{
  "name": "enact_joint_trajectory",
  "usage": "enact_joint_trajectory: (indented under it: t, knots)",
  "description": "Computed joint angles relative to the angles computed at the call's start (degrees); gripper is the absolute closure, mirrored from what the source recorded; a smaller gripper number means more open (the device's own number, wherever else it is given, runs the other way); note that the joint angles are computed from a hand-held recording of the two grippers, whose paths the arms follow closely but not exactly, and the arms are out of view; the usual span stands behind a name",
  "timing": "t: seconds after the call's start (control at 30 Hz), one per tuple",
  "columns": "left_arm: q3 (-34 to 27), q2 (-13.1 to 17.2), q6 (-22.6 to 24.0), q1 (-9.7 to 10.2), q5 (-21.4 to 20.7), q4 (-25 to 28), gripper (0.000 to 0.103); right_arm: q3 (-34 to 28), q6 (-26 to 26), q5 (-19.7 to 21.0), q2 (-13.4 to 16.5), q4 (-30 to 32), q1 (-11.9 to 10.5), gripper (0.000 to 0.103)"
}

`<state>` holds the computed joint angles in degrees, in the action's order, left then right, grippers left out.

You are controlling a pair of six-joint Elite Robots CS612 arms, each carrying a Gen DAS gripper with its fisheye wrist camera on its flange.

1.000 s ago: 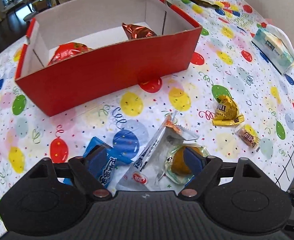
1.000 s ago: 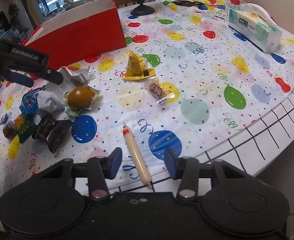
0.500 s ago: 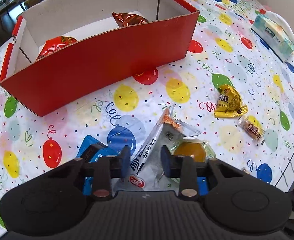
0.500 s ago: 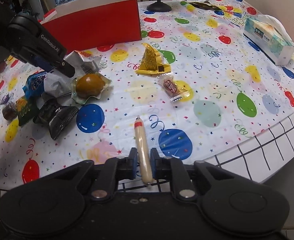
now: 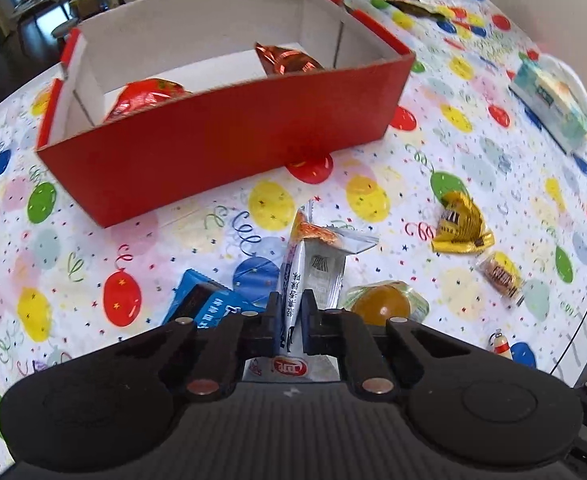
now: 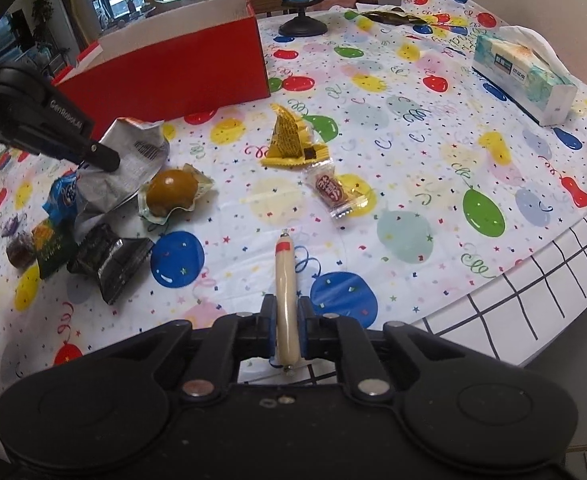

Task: Organize snacks
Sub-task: 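Carry the packet and sausage stick into the red box and release both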

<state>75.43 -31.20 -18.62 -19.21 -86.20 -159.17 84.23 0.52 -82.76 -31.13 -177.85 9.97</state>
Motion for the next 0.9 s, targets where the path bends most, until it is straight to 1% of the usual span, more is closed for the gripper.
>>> enact_joint_trajectory:
  t: [0.13, 0.23, 0.37, 0.5, 0.7, 0.9]
  knots:
    - [1.7, -1.4, -1.7, 0.31, -0.4, -2.5, 0.094, -0.2, 1.0, 1.1, -0.3, -1.7, -0.3, 0.094]
    - [3.1, -2.5, -2.7, 0.38, 0.1, -4.4, 0.094, -0.6, 1.5, 2.1, -0.6, -2.8, -0.4, 0.094]
    - [5.0, -4.2, -3.9, 0.32, 0.9, -7.4, 0.094, -1.6, 1.8, 5.2, -1.0, -3.6, -0.7, 0.094]
    - [6.2, -5.4, -5.2, 0.39, 1.8, -10.2, 0.094, -3.6, 1.0, 7.9, -1.2, -3.8, -0.7, 0.094]
    - [6.4, -6.3, -6.9, 0.83, 3.5, -12.8, 0.094, -8.8, -1.3, 10.8, -0.4, -1.6, -0.5, 0.094]
    - [4.8, -6.2, -8.3, 1.43, 5.5, -13.5, 0.094, -16.8, -3.9, 12.9, 2.0, 2.6, 0.1, 0.094]
